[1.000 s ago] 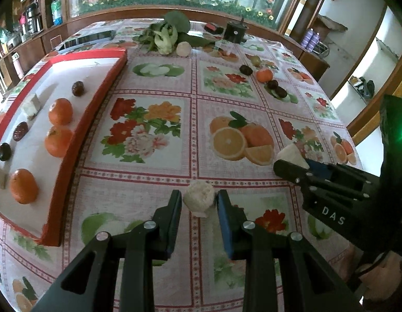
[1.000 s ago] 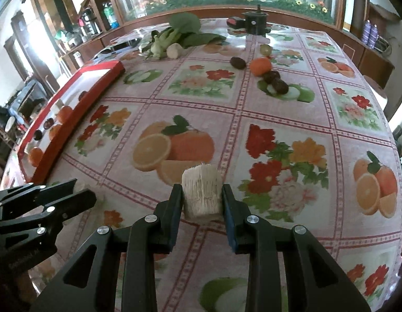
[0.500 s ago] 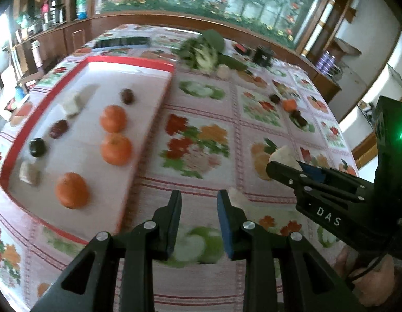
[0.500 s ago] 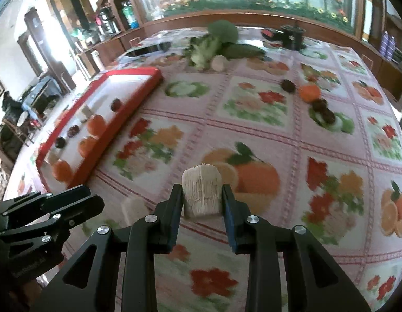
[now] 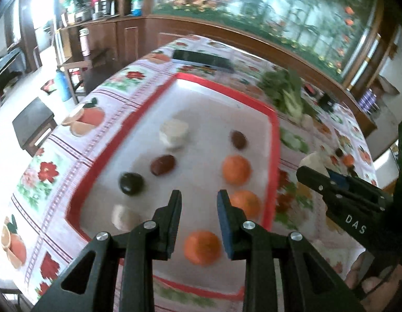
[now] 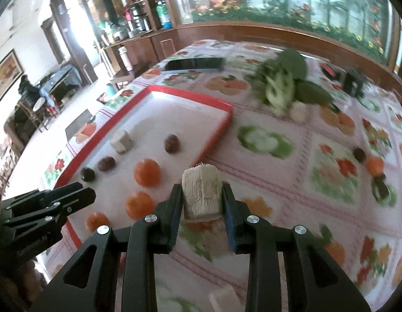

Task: Organize fruits
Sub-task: 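Carry the beige cake and white block over the white tray, then lower both items into the tray and open both grippers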

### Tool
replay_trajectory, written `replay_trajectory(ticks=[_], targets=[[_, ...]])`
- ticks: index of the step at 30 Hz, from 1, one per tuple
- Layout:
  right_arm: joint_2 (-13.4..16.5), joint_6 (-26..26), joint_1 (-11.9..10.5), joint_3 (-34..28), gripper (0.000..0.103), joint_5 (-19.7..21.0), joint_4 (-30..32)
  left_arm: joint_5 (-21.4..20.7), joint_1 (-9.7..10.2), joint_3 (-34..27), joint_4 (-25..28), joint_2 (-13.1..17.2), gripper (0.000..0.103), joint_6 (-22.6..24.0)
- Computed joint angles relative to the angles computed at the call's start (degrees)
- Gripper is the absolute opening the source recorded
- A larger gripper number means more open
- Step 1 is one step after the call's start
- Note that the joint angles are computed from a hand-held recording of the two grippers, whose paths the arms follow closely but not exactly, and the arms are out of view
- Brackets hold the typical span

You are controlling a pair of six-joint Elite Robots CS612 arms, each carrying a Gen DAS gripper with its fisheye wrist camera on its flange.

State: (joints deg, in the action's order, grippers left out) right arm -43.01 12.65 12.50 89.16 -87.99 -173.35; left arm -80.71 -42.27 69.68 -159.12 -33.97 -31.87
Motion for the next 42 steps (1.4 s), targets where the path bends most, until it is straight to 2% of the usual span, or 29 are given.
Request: replay_trajectory(ticks=[4, 11, 19, 22, 25, 29, 32, 37, 40, 42], targets=[[2.50, -1.03, 0.69, -4.30, 0.029, 0.37, 1.90, 0.58, 0.97, -1.84, 1.93, 1.18, 0.031, -1.21], [5.76, -1.04, 0.85, -9.50, 0.029, -0.10, 6.25, -1.48, 2.02, -4.55, 4.01, 3.06, 0.031, -2.63], [6.38, -2.51, 0.81, -10.27, 0.029, 0.01, 6.66, -3.12, 2.05, -6.71, 6.12, 4.62, 0.031, -2.58], [6.43, -2.68, 0.80, -10.31, 0.030, 0.82, 6.83, -2.35, 1.89, -6.80, 6.05, 4.74, 0.031, -2.22], [6.70, -4.09, 1.22, -10.58, 0.030, -0.71, 6.27, -1.88, 1.81, -6.89, 6.17, 4.79, 0.031, -2.03], [6.69, -2.88, 1.23, -10.75, 0.029, -0.23, 7.02, -0.49, 1.44, -6.70, 6.00, 4.75, 0.032, -1.04], [6.72, -3.18, 1.46, -10.88, 0.029, -0.82, 7.03, -0.44, 1.35, -6.63, 5.81, 4.73, 0.039, -1.20], [6.51, -3.82, 1.50, -10.68, 0.030, -1.44, 7.53, 0.06, 1.08, -6.46, 6.39, 4.56, 0.063, -1.14], [6.21, -4.16, 1.62, -10.20, 0.033, -2.08, 7.20, 0.71, 0.88, -5.98, 6.40, 4.32, 0.066, -0.66], [5.89, -4.11, 1.72, -9.67, 0.040, -2.49, 6.64, 0.72, 0.79, -5.67, 6.59, 4.07, 0.069, -0.49]])
